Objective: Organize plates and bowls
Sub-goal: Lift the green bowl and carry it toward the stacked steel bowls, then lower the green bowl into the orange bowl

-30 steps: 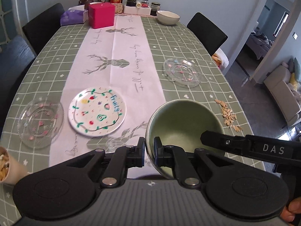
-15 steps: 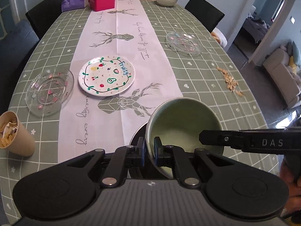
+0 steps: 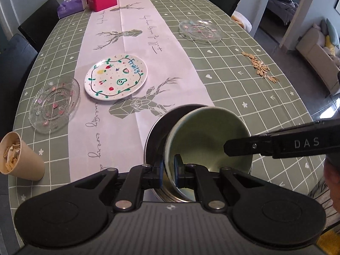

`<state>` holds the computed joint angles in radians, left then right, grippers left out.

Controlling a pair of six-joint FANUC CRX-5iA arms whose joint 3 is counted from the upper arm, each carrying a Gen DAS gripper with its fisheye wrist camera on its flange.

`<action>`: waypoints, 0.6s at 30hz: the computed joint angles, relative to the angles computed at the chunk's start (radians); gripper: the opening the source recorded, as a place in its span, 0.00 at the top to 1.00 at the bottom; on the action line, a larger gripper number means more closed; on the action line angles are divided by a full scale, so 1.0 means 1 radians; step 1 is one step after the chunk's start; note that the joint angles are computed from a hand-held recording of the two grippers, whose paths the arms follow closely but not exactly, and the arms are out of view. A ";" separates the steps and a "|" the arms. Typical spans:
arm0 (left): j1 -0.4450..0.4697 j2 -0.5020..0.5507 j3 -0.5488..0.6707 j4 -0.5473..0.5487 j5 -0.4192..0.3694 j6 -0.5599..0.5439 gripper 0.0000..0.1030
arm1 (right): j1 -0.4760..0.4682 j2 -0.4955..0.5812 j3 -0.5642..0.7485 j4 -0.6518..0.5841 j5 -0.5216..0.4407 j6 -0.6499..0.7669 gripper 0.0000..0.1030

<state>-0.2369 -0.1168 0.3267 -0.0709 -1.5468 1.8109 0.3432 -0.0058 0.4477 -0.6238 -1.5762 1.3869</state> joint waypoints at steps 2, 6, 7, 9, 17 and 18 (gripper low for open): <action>0.011 -0.003 -0.006 0.018 -0.003 -0.005 0.90 | 0.005 0.002 0.002 0.004 -0.001 0.001 0.81; 0.034 -0.012 -0.019 0.051 0.001 -0.009 0.86 | 0.005 0.012 0.012 -0.014 -0.010 -0.016 0.72; 0.040 -0.014 -0.022 0.060 0.002 -0.008 0.86 | 0.005 0.017 0.017 -0.019 -0.017 -0.023 0.68; 0.054 -0.021 -0.034 0.081 0.010 -0.012 0.86 | 0.021 0.013 0.015 -0.001 -0.010 -0.031 0.66; 0.022 -0.026 -0.035 0.039 0.025 -0.027 0.82 | 0.071 0.007 0.014 0.049 0.022 -0.037 0.43; 0.032 -0.028 -0.039 0.054 0.025 -0.032 0.81 | 0.075 0.012 0.023 0.048 0.011 -0.032 0.41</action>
<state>-0.2049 -0.1452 0.2879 -0.0167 -1.5221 1.7785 0.4180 0.0063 0.4706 -0.5762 -1.5654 1.3545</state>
